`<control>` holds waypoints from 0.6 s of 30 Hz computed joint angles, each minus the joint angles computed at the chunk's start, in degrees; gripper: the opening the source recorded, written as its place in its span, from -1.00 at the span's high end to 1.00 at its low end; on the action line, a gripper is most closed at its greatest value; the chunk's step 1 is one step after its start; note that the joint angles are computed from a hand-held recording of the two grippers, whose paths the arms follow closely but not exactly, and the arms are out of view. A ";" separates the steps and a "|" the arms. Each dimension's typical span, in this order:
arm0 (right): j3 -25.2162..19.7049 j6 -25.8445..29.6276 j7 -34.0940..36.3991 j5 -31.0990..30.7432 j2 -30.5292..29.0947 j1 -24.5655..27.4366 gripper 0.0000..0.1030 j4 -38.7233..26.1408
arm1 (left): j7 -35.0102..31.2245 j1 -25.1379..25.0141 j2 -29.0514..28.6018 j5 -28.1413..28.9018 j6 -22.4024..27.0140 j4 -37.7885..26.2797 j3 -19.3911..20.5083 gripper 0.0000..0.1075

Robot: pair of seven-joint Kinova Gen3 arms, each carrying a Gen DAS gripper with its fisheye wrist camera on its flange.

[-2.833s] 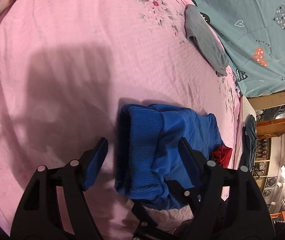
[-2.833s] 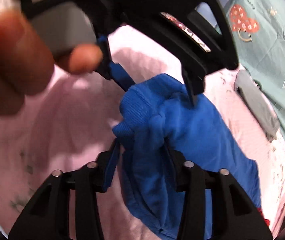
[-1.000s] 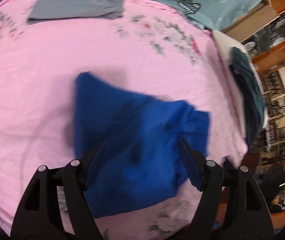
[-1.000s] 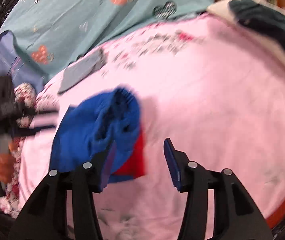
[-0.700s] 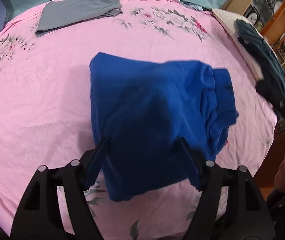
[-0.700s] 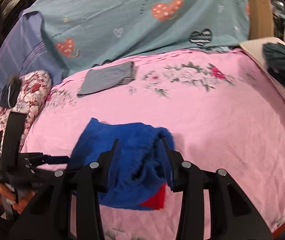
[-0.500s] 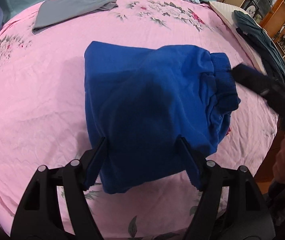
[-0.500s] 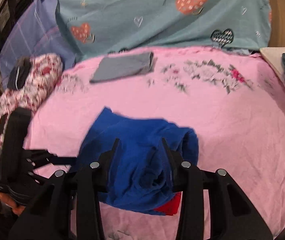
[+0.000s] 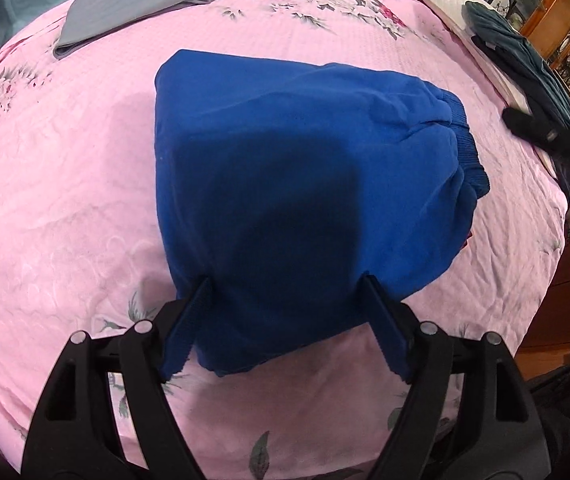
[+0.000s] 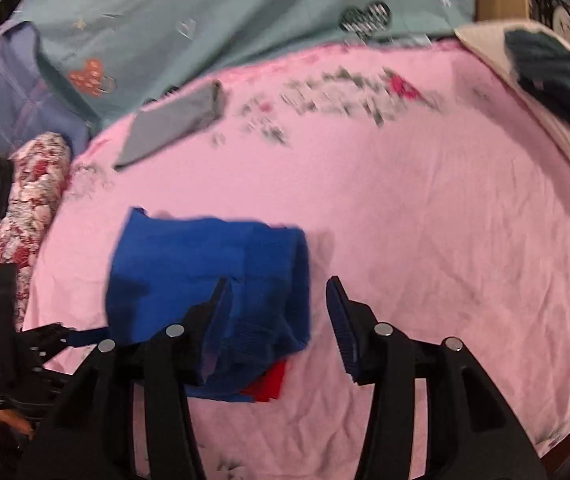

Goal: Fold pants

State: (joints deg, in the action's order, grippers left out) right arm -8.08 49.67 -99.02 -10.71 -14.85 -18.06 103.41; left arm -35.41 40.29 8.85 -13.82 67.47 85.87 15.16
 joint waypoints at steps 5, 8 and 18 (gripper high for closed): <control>0.18 -1.60 4.98 -3.01 2.60 -2.79 0.06 -2.50 | 0.41 0.65 -0.07 -1.14 0.51 0.06 0.18 -0.48; 0.39 -2.12 6.42 -4.70 5.56 -3.30 0.06 -3.69 | 0.58 1.02 -0.12 -1.80 0.79 0.06 0.29 -0.49; -0.06 -2.81 3.57 -0.98 13.24 -1.05 0.11 -0.85 | -0.71 1.33 -0.03 -1.25 1.85 0.62 1.01 -0.57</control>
State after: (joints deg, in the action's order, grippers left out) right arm -8.14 46.86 -95.45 -11.69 -1.62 -19.11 102.57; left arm -36.12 41.63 8.81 -15.07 69.32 86.49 16.17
